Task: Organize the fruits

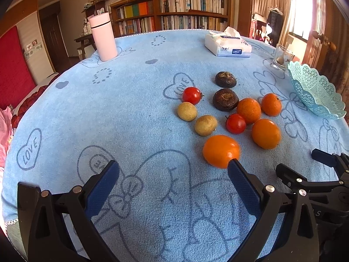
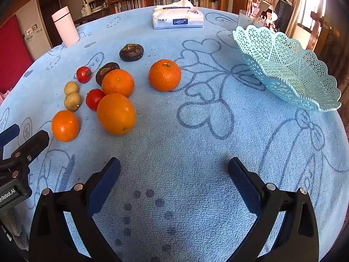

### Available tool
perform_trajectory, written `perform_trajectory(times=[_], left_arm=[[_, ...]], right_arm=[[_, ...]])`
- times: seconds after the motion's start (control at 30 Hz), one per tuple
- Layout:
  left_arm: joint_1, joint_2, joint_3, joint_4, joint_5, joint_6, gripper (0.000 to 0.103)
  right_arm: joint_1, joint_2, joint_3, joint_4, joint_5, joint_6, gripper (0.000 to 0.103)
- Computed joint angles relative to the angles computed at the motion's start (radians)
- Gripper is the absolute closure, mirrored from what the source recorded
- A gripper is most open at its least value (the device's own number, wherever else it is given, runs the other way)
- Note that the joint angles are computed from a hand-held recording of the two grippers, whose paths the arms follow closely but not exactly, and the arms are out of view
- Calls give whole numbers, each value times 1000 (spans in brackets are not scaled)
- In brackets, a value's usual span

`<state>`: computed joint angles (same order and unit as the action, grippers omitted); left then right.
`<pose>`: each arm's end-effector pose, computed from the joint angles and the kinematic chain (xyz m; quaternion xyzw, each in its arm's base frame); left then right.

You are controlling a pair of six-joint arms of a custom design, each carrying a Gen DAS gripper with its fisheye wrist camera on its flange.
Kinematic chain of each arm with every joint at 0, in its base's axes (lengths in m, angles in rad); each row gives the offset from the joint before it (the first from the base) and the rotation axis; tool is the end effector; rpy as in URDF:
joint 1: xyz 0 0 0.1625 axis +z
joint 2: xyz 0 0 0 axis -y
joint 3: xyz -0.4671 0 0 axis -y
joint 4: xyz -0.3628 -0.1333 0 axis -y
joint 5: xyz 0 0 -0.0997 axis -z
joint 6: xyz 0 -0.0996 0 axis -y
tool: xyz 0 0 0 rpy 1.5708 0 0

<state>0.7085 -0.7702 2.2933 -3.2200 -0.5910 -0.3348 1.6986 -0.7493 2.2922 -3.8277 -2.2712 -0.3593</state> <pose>-0.2076 -0.4623 0.0828 0.2010 0.8579 -0.3105 0.3566 0.1294 -0.4646 0.1257 0.0959 -0.8830 0.2889 0.3572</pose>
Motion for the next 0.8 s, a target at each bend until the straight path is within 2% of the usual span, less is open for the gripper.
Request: perform_trajectory(times=[0.17,0.33,0.73,0.8], left_arm=[[-9,9,-10,22,1,-3,5],[-9,34,-26,-8,-15,19,5],[9,95,-82,-11,-27,52,5],[16,101,-91,-3,-34,53,13]], right_arm=[[10,19,5,-91,-28,-66,2],[11,19,11,-152,-38,-126,2],[-31,-32,46,-164,-8,-130,2],[-33,-35,47,-156,-3,-128,2]])
